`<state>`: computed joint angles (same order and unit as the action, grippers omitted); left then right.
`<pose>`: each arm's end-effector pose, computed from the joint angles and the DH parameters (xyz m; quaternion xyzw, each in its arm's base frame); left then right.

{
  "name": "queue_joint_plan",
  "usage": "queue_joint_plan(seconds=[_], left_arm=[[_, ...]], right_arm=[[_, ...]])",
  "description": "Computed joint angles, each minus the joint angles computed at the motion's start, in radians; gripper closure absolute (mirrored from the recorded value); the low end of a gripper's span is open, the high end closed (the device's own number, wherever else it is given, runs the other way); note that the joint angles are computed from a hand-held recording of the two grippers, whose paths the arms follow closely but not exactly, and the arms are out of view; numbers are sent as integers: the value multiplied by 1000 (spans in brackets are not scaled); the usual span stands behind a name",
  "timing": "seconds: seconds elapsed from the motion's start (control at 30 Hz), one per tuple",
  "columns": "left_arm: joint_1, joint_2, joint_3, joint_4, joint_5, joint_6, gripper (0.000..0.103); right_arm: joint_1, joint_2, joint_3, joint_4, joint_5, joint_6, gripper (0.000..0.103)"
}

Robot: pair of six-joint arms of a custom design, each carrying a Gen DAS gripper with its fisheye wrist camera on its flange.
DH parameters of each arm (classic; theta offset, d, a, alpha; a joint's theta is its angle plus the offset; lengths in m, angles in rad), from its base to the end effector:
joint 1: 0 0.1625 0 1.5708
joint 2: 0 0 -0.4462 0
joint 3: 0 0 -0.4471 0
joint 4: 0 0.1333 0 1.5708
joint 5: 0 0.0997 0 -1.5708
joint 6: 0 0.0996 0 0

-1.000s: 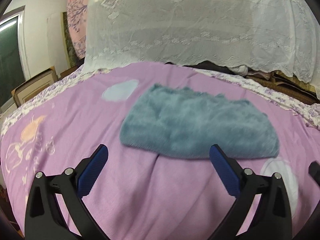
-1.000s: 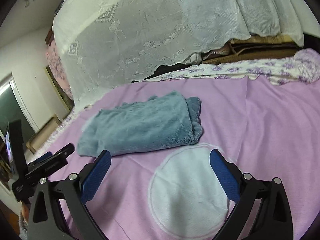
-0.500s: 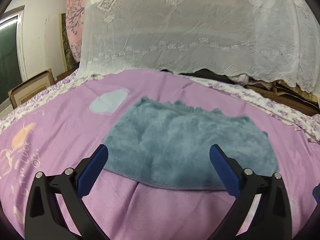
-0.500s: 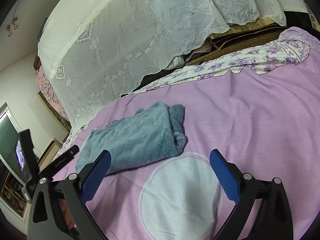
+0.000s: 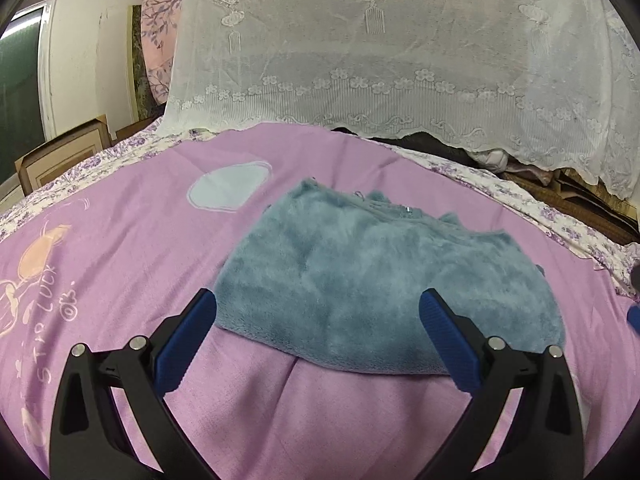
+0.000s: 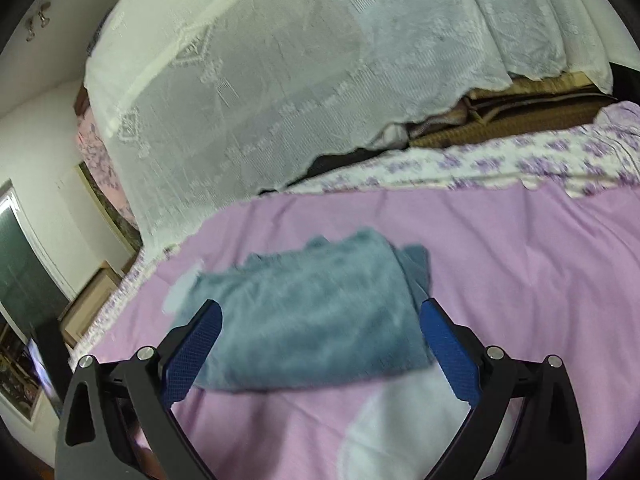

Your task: Fold small clothes

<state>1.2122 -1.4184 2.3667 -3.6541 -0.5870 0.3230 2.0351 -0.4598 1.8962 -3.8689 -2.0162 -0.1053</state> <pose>0.0549 -0.4697 0.3074 0.0092 0.7854 -0.4808 0.3898 0.3463 -0.4897 -0.0654 0.1605 -0.8764 0.4366 0.1247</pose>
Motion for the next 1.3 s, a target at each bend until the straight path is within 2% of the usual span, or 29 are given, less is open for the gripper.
queue_joint_plan(seconds=[0.17, 0.23, 0.27, 0.43, 0.53, 0.73, 1.07, 1.3], left_arm=[[18, 27, -24, 6, 9, 8, 4], [34, 42, -42, 24, 7, 1, 4], [38, 48, -48, 29, 8, 0, 4], [60, 100, -93, 8, 20, 26, 4], [67, 134, -116, -28, 32, 65, 4], [82, 175, -143, -34, 40, 90, 4], [99, 207, -165, -17, 21, 92, 4], [113, 224, -185, 7, 20, 83, 4]], right_arm=[[-36, 36, 13, -80, 65, -25, 3], [-55, 44, 12, -61, 50, -24, 3], [-66, 38, 10, -22, 40, -10, 3], [-119, 11, 37, -11, 92, 103, 4], [-125, 9, 42, -22, 88, 121, 3], [-118, 16, 45, -32, 66, 101, 3], [-125, 25, 72, -46, 15, 96, 5], [-146, 24, 76, -17, 19, 126, 18]])
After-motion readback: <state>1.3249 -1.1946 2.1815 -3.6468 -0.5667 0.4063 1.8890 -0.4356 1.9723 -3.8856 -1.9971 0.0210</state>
